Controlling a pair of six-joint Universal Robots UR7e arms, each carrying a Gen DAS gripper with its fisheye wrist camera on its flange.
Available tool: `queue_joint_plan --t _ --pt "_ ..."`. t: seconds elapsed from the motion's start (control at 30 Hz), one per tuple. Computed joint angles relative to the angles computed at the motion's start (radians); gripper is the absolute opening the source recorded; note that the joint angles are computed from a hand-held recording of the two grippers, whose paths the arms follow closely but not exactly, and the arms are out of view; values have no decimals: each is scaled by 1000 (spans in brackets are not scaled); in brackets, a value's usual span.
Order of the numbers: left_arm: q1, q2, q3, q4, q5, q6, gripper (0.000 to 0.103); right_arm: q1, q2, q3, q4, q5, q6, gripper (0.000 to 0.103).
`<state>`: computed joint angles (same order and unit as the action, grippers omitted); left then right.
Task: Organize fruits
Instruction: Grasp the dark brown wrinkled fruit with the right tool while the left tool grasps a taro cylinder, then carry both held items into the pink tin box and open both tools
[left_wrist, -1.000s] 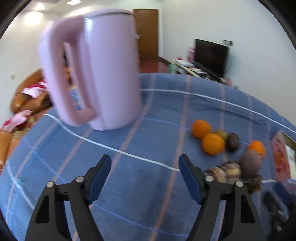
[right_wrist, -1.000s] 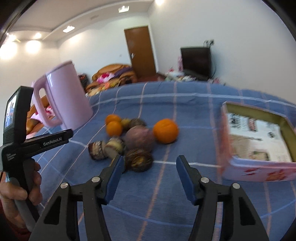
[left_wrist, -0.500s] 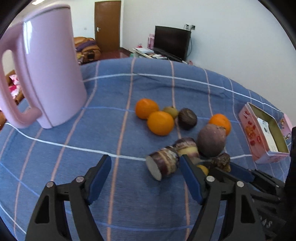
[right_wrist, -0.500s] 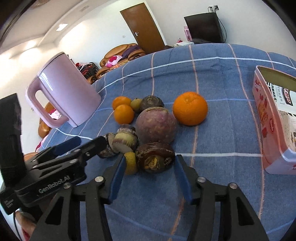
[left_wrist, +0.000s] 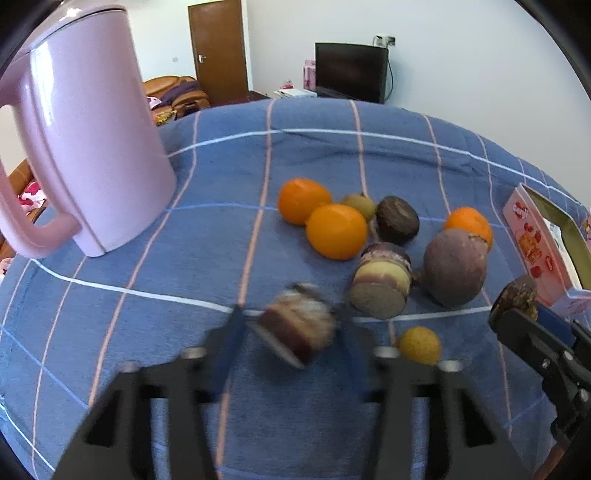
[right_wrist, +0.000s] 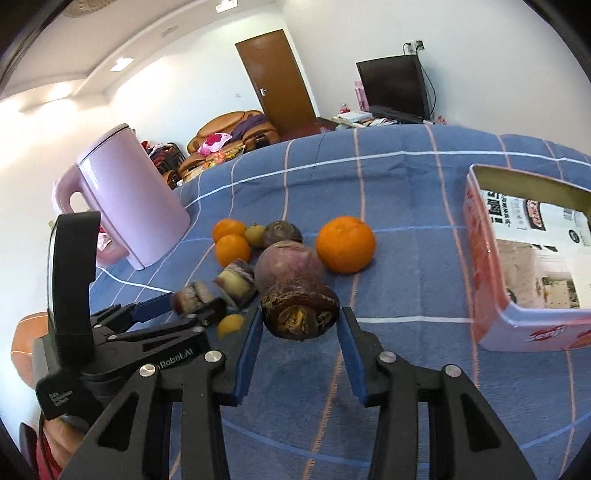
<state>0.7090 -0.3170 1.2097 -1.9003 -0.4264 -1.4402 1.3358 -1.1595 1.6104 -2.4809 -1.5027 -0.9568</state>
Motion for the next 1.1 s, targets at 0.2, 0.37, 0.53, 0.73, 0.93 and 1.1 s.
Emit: queue_joint_plan --t 0.2,0.37,0.53,0.73,0.93,1.1 --pt "-23 -48 88 -53 51 -75 46 -9 -13 4 1 49 -6 44" --pt "-62 -52 126 -82 178 -100 46 -19 -45 41 -75 120 -39 44" --pt "-80 -29 141 -217 239 5 46 -27 -66 63 -168 152 -70 44" --pt "-94 50 89 -475 240 272 46 -65 -73 44 -267 197 -93 44" --pt "-112 154 -56 -579 225 473 46 -109 -55 -48 -271 210 -76 44" --pt "-116 284 -267 -681 193 691 46 -137 -15 -154 -270 198 -26 44"
